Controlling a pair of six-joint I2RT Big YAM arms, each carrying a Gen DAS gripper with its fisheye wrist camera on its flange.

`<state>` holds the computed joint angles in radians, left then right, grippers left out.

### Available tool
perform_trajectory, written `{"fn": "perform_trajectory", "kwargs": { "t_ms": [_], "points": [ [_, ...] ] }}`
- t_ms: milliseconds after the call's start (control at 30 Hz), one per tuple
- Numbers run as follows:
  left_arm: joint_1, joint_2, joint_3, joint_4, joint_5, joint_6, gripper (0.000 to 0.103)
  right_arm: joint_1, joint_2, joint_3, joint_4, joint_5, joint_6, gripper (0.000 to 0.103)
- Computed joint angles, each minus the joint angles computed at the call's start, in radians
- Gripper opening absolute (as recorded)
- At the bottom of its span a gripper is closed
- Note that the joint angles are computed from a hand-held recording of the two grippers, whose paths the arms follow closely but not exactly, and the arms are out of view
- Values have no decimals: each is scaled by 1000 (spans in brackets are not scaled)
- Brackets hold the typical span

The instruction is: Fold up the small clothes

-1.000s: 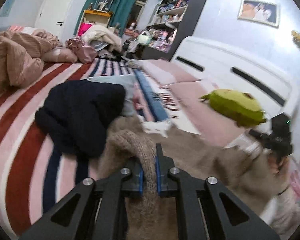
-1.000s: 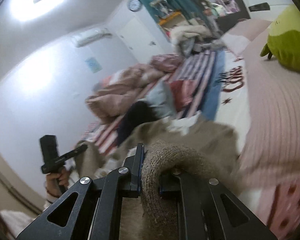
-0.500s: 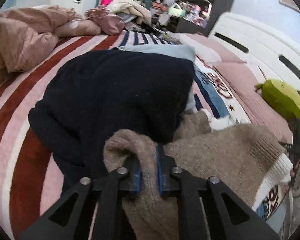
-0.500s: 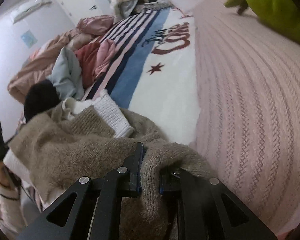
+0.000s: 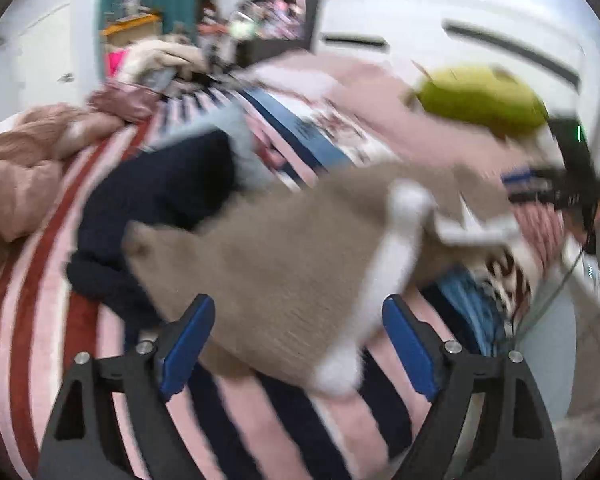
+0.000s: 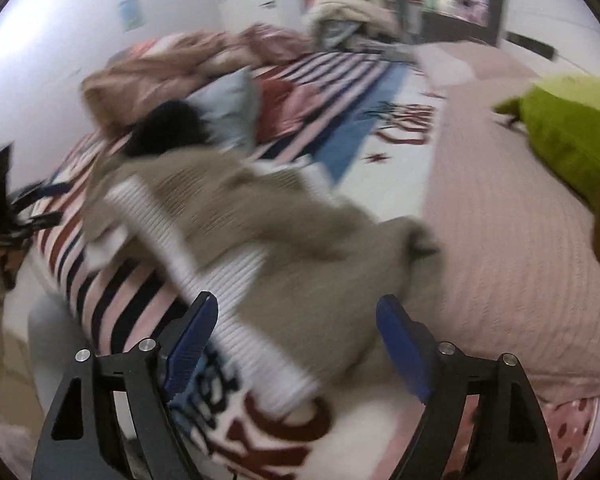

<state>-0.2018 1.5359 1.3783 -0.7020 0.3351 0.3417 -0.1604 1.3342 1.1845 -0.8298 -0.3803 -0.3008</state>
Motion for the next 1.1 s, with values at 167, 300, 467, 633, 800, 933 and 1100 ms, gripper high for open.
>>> {"fn": "perform_trajectory", "kwargs": {
  "t_ms": [167, 300, 467, 633, 800, 933, 1100],
  "points": [
    [-103, 53, -68, 80, -215, 49, 83, 127, -5, -94, 90, 218, -76, 80],
    [-132, 46, -94, 155, -337, 69, 57, 176, -12, -139, 174, 354, -133, 77],
    [-84, 37, -45, 64, -276, 49, 6, 169, -31, -140, 196, 439, -155, 12],
    [-36, 24, 39, 4, -189, 63, 5, 107, -12, -32, 161, 369, -104, 3],
    [-9, 122, 234, 7, -217, 28, 5, 69, 115, 175, 86, 334, -60, 3],
    [14, 313, 516, -49, -214, -48, 5, 38, 324, 427, -21, 344, 3, 3],
    [15, 527, 823, -133, -318, -145, 23, 13, 548, 687, -162, 327, 115, 39]
  ]
}}
